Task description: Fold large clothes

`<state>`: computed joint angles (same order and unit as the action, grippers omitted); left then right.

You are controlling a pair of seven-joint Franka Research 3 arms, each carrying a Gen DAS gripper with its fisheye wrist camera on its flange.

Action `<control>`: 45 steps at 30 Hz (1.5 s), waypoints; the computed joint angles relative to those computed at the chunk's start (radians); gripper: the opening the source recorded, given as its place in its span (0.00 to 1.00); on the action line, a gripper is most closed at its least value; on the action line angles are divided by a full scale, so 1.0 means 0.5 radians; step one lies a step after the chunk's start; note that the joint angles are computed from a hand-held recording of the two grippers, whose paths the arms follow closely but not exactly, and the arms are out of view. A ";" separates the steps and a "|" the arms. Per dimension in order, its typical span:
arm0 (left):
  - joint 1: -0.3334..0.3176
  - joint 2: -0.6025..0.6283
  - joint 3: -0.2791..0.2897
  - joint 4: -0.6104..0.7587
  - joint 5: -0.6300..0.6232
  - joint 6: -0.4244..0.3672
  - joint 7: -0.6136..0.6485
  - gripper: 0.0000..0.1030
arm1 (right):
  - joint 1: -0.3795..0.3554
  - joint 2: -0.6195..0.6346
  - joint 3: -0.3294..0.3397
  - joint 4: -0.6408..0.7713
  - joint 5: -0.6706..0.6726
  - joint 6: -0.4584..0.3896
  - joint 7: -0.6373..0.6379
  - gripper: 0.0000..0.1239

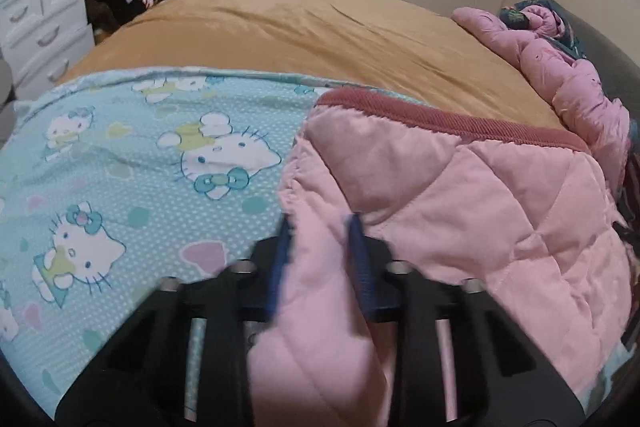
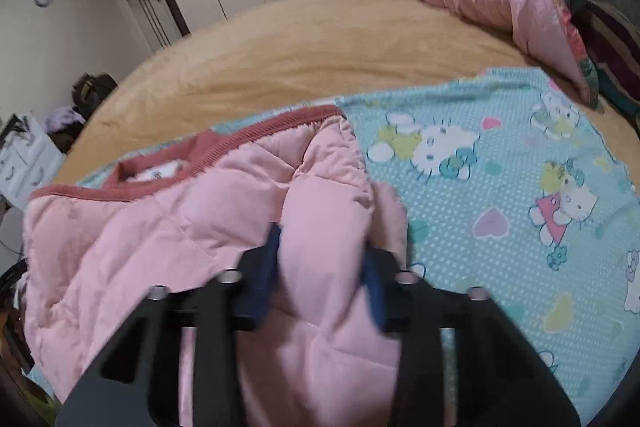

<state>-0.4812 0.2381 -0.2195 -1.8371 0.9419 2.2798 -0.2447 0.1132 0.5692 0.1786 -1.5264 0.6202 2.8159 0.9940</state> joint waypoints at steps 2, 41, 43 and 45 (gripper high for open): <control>-0.032 -0.048 0.010 -0.007 0.112 -0.034 -0.119 0.07 | -0.110 -0.071 0.128 -0.097 0.152 0.116 -0.183 0.17; -0.127 0.467 0.158 0.656 -0.032 -0.515 0.350 0.08 | 0.045 0.600 -0.144 0.791 -0.281 -0.176 0.559 0.22; -0.132 0.493 0.165 0.674 -0.054 -0.517 0.365 0.09 | 0.053 0.645 -0.161 0.858 -0.345 -0.265 0.608 0.25; -0.131 0.516 0.169 0.683 -0.085 -0.509 0.372 0.10 | 0.040 0.698 -0.154 0.950 -0.380 -0.383 0.646 0.26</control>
